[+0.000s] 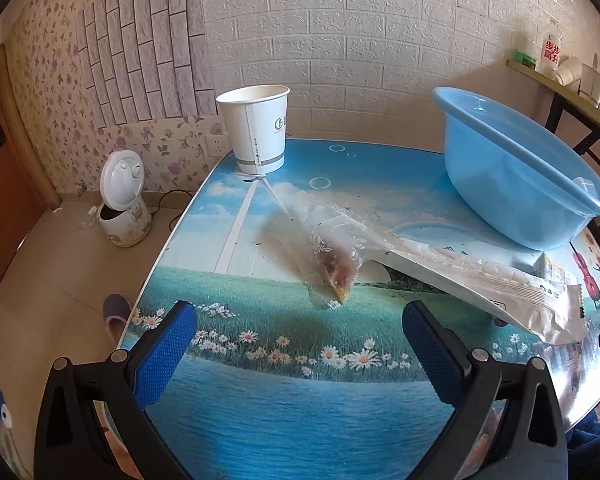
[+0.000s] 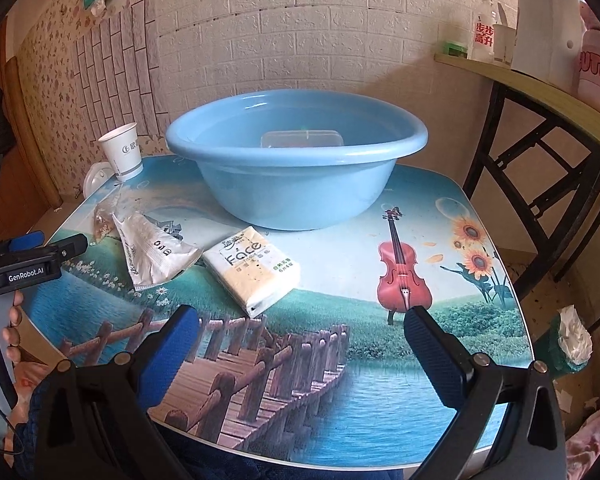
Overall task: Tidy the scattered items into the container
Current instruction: 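Move the left tool to the snack bag while the right tool approaches the Face tissue pack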
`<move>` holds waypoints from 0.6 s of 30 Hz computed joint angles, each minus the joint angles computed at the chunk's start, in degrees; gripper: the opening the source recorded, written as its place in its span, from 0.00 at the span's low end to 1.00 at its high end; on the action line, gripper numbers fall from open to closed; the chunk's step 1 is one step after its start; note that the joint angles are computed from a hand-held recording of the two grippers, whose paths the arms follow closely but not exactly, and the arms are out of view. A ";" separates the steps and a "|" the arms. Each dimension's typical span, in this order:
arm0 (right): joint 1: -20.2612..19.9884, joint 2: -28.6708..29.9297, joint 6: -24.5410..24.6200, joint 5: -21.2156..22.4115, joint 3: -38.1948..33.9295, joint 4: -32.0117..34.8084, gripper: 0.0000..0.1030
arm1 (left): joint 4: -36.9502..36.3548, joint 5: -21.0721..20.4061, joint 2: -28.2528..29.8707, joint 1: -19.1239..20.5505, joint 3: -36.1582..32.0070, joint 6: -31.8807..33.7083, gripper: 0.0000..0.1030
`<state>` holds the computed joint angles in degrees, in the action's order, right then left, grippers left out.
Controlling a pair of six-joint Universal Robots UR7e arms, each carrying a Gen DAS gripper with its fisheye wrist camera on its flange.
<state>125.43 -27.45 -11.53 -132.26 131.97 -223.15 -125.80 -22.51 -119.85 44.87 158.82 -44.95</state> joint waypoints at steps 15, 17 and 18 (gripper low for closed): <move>-2.10 1.94 -4.20 0.60 -4.69 4.41 0.99 | -35.02 -4.30 18.72 10.61 -2.98 25.42 1.00; -2.22 2.14 -4.70 0.84 -5.10 4.87 0.99 | -37.02 -4.07 20.20 11.03 -3.32 27.12 1.00; -2.25 2.21 -4.85 0.99 -5.28 5.16 0.99 | -38.40 -3.93 21.06 11.29 -3.47 28.23 1.00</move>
